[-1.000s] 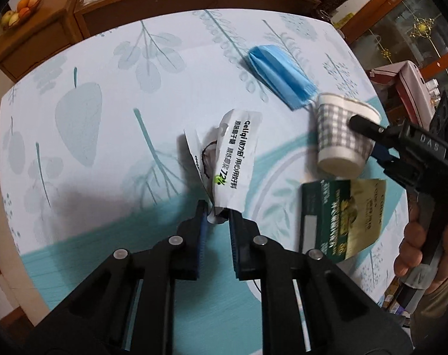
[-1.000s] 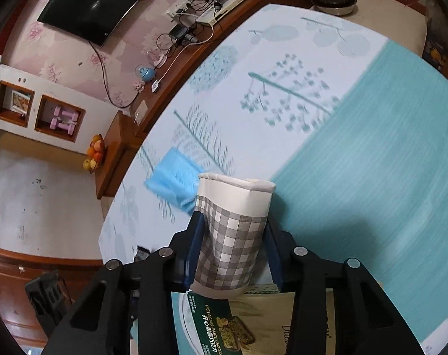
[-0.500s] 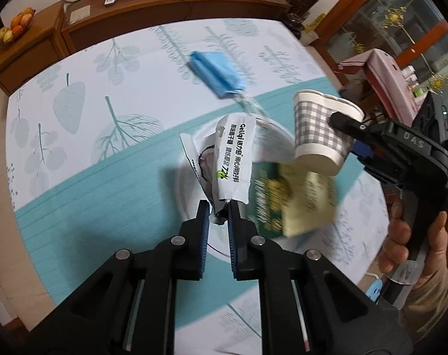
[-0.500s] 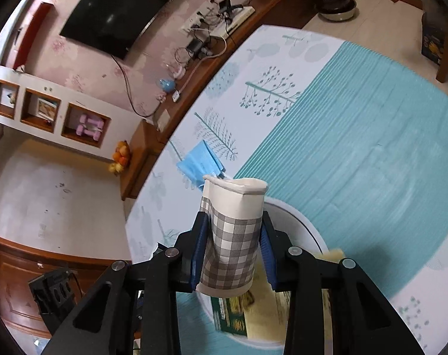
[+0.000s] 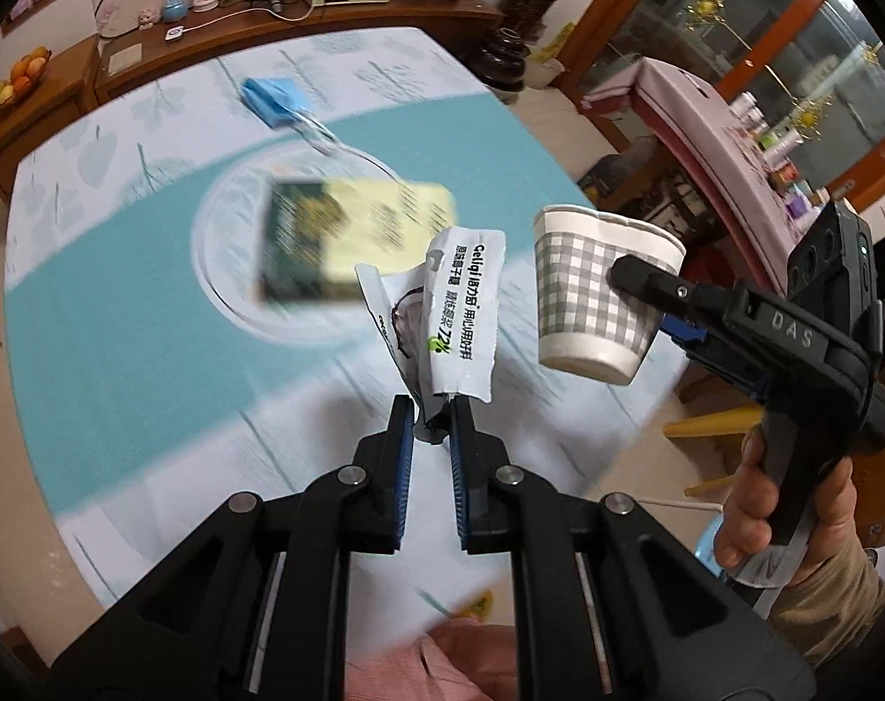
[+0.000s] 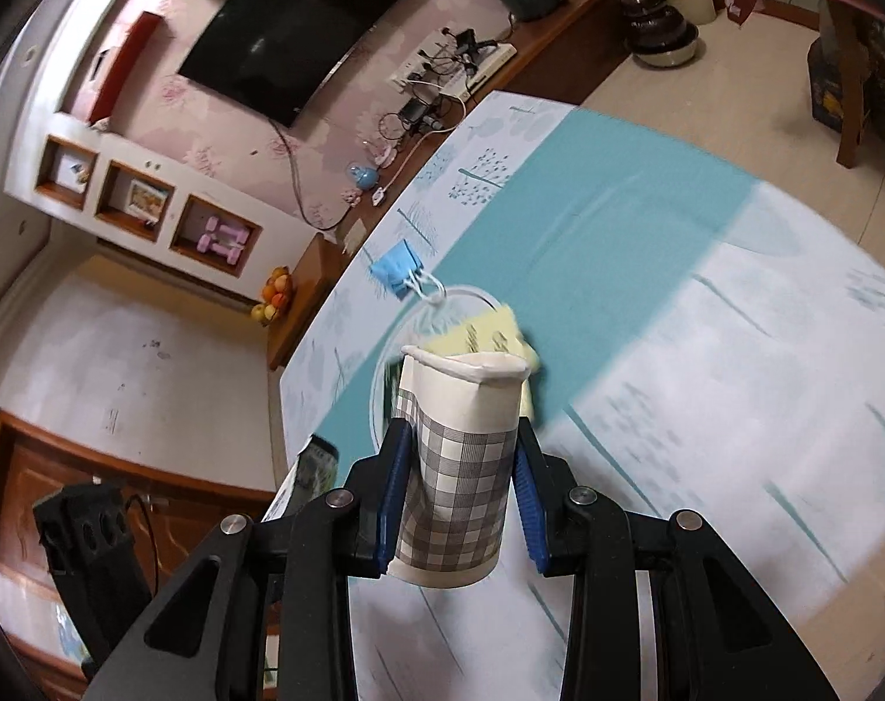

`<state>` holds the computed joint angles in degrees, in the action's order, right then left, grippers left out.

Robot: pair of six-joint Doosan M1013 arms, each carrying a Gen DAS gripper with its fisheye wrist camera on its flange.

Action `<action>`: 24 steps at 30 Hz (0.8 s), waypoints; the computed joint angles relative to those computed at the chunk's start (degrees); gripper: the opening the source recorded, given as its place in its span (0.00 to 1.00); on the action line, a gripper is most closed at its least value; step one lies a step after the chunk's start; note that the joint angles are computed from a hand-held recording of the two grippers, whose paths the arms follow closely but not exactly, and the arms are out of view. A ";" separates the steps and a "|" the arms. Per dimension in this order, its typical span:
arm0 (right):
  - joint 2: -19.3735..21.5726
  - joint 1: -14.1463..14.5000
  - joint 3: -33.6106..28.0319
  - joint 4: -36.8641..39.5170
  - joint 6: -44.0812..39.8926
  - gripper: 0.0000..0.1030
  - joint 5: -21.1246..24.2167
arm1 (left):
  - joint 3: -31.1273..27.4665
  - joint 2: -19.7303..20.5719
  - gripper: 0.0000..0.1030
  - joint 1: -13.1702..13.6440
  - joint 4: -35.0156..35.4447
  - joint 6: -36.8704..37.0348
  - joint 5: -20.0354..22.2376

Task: Collect trash
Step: 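Carry wrapper and cup over the bin and open both tools to drop them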

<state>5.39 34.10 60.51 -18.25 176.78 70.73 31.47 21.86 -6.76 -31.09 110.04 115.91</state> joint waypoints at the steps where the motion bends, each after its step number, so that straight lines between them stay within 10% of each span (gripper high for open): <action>1: -1.14 1.71 0.85 -1.26 0.02 0.32 1.24 | 5.07 -3.48 0.09 -0.14 0.02 0.66 -1.39; 13: -11.71 21.25 14.13 -7.64 14.64 0.32 9.12 | 34.96 -25.63 0.09 -3.84 3.39 1.87 -4.48; 24: -15.63 30.80 30.88 -4.27 33.76 0.32 5.40 | 55.28 -36.65 0.09 -11.31 13.79 7.07 -11.31</action>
<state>-10.24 64.90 91.39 -22.52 210.54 76.13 86.76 -14.79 -18.07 -17.30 117.11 104.60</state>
